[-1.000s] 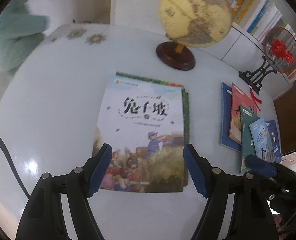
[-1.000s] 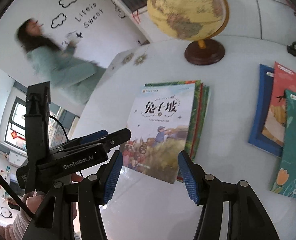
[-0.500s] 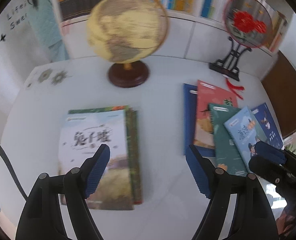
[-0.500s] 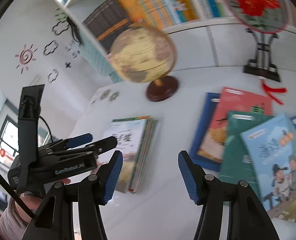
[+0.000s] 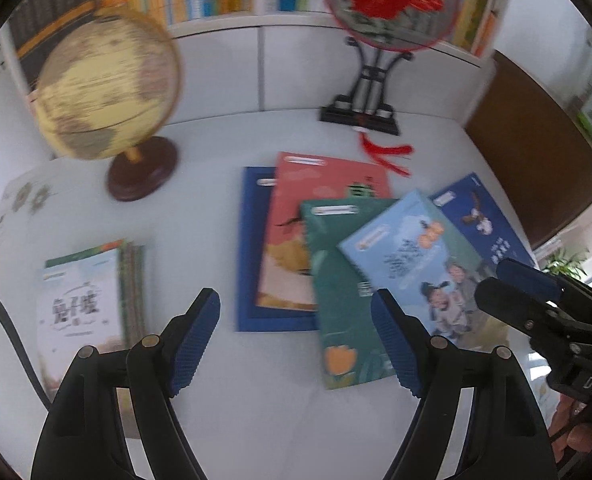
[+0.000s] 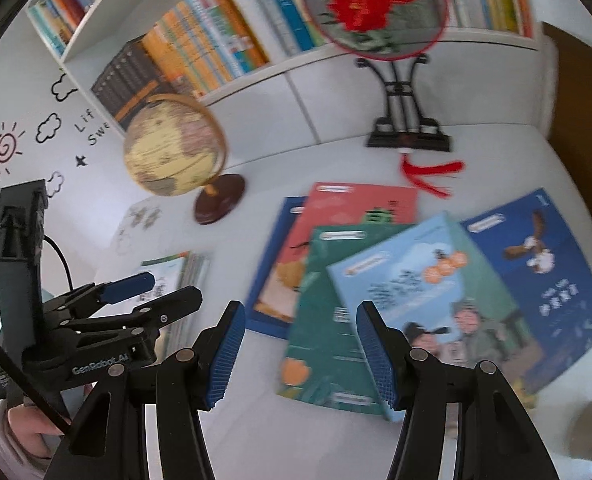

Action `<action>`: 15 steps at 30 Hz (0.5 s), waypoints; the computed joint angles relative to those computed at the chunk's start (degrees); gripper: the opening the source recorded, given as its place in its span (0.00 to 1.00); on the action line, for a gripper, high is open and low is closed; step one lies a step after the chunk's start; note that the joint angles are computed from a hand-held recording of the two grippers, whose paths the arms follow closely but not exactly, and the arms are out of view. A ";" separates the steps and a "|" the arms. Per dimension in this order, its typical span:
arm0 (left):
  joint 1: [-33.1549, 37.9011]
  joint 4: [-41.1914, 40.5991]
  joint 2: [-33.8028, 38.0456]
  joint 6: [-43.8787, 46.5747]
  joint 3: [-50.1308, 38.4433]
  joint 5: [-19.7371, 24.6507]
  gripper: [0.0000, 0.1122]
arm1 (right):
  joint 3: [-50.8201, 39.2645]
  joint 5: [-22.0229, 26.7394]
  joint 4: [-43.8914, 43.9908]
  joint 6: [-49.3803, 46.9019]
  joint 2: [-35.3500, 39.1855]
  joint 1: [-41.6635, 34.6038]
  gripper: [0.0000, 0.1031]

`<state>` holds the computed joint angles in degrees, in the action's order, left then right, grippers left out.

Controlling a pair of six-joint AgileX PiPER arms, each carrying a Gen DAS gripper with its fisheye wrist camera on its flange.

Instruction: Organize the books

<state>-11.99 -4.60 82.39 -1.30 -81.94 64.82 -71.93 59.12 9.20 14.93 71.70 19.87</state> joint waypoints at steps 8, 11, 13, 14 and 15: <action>-6.57 0.54 2.64 -7.45 -0.15 -1.07 0.68 | 3.05 3.29 3.93 -11.30 -1.99 -12.32 0.55; -7.83 -0.20 3.68 -9.45 1.18 -2.23 0.68 | 4.80 3.40 4.33 -14.56 -1.65 -16.46 0.58; -8.78 -0.62 4.57 -10.76 2.03 -2.88 0.68 | 5.75 2.79 4.10 -15.99 -0.64 -18.65 0.61; -9.41 -0.95 5.10 -11.66 2.75 -3.36 0.68 | 6.29 2.38 3.82 -16.67 0.11 -19.78 0.61; -10.08 -1.23 5.51 -12.48 3.35 -3.75 0.68 | 6.81 1.88 3.41 -17.40 1.17 -20.99 0.61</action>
